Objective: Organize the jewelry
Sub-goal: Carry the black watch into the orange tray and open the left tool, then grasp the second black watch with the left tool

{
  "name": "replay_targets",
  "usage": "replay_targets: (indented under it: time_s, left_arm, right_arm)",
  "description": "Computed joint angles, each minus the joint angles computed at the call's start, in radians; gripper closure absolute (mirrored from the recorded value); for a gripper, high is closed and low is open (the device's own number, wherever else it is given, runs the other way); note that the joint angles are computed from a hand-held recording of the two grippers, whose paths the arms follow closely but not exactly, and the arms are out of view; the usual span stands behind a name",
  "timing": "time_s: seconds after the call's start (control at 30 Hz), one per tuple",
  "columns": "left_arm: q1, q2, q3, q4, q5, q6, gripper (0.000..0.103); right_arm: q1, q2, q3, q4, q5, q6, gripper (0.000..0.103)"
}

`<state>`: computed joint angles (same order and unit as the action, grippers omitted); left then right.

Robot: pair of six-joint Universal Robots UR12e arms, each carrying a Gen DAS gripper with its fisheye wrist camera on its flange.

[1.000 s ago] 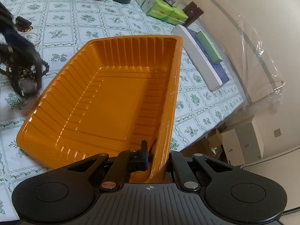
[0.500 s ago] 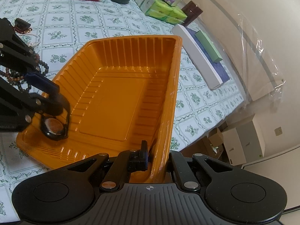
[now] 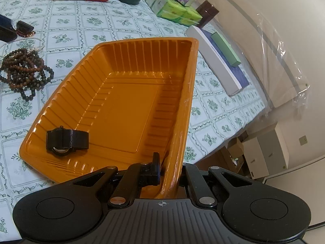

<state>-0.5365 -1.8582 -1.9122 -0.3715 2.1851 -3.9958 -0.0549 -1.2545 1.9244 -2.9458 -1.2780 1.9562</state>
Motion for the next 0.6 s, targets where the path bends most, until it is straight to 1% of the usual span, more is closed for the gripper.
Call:
replay_targets:
  time_s: [0.07, 0.1, 0.2, 0.23, 0.3, 0.4, 0.53, 0.6]
  left_arm:
    - [-0.005, 0.027, -0.029, -0.073, 0.034, -0.067, 0.056]
    - [-0.006, 0.038, -0.042, -0.104, 0.041, -0.098, 0.056]
    - [-0.009, 0.060, -0.077, -0.149, 0.039, -0.173, 0.056]
    - [-0.011, 0.060, -0.083, -0.151, 0.037, -0.186, 0.056]
    - [-0.016, 0.059, -0.092, -0.150, 0.039, -0.198, 0.055]
    - [-0.022, 0.053, -0.090, -0.180, 0.049, -0.201, 0.055]
    - [-0.013, 0.053, -0.092, -0.224, 0.091, -0.186, 0.055]
    - [-0.002, 0.055, -0.102, -0.213, 0.111, -0.169, 0.055]
  right_arm:
    - [0.001, 0.000, 0.001, 0.000, -0.004, -0.002, 0.098]
    - [0.000, 0.000, 0.001, 0.000, -0.005, -0.001, 0.098]
    - [0.000, 0.002, -0.002, 0.008, -0.010, 0.000, 0.098]
    - [0.000, 0.002, -0.003, 0.010, -0.010, 0.000, 0.098]
    - [0.000, 0.002, -0.003, 0.013, -0.014, -0.002, 0.098]
    - [0.003, 0.001, -0.007, 0.024, -0.024, -0.008, 0.098]
    - [0.008, 0.002, -0.014, 0.044, -0.044, -0.026, 0.098]
    - [0.011, 0.002, -0.017, 0.051, -0.052, -0.032, 0.098]
